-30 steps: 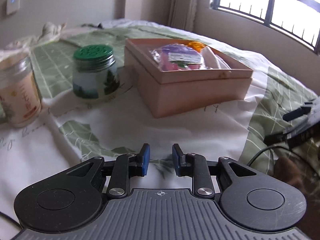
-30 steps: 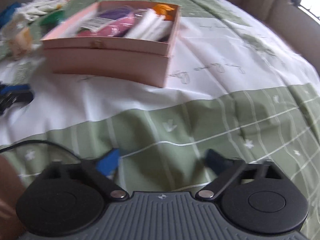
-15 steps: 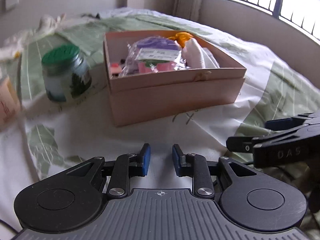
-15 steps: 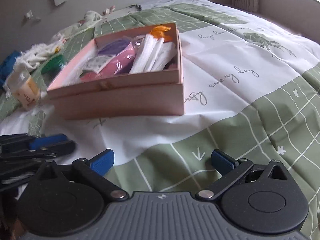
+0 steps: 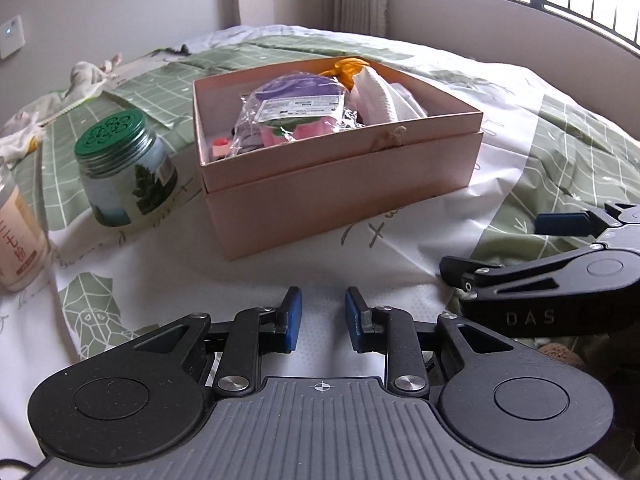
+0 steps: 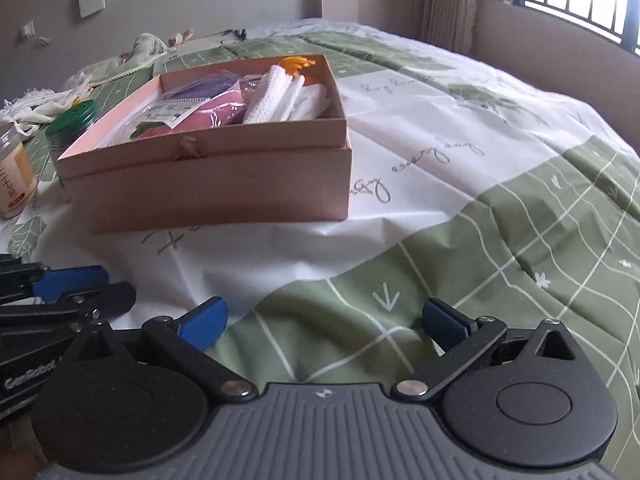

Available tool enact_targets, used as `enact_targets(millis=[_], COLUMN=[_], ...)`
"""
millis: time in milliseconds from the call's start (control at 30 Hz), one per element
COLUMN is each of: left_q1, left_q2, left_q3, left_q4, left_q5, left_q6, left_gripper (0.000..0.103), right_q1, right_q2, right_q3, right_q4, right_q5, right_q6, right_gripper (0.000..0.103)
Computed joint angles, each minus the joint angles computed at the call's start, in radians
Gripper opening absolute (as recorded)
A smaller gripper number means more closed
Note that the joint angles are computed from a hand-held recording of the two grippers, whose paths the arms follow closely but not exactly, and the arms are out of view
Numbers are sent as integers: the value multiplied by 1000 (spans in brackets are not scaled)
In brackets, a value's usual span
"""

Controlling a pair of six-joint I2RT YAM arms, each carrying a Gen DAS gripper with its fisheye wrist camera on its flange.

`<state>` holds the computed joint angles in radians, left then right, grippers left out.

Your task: Organize soft objects

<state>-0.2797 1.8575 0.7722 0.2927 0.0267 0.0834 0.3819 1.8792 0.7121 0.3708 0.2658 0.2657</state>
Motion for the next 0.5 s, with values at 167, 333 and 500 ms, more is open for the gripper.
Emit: enact_targets(millis=[167,333,500], left_q1=[0,-2,7], left_q2=[8,10,9], left_q3=[5,0,-2], left_q4=[4,17,18], left_q5=[3,0,15], left_q6=[5,15,8], left_gripper=[28,28,28], right_q1=[6,60,49], right_q2=[14,60,52], right_q3=[-44,-124,-126], right_q4=[105,299,291], right_q5=[12,121,102], right_q6=[-21,-7,-1], right_gripper=[103,103,103])
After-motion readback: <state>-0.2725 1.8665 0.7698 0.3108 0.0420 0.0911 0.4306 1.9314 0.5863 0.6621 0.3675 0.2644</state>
